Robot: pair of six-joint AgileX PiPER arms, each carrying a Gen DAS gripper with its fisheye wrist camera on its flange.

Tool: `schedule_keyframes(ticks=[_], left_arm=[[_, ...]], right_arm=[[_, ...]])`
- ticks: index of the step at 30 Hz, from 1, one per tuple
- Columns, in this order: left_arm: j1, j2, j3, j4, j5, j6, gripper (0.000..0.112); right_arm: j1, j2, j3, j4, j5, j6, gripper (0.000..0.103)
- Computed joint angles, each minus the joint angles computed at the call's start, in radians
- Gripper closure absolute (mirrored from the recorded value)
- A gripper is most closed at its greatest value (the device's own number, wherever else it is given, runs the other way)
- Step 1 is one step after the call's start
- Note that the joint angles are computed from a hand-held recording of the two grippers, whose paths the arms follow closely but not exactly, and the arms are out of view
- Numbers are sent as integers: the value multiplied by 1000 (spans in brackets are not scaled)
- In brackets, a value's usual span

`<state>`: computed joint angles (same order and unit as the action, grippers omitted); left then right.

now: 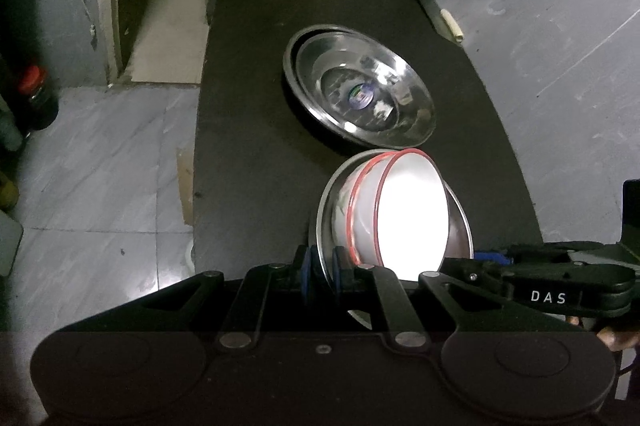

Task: Organize plates and bowls
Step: 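Lift the steel pot with both grippers toward the steel plate stack, then carry the steel pot with both grippers over the steel plate stack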

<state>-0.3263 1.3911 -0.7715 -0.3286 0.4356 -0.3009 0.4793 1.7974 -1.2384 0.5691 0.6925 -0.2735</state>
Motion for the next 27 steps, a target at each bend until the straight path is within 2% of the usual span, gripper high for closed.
schedule_keyframes(ticks=[13, 27], left_arm=[[-20, 49, -81, -7, -5, 30, 103], [-15, 127, -204, -9, 11, 67, 103]], right_arm=[[-40, -51, 39, 16, -51, -21, 79], [-93, -33, -5, 29, -41, -44, 79]])
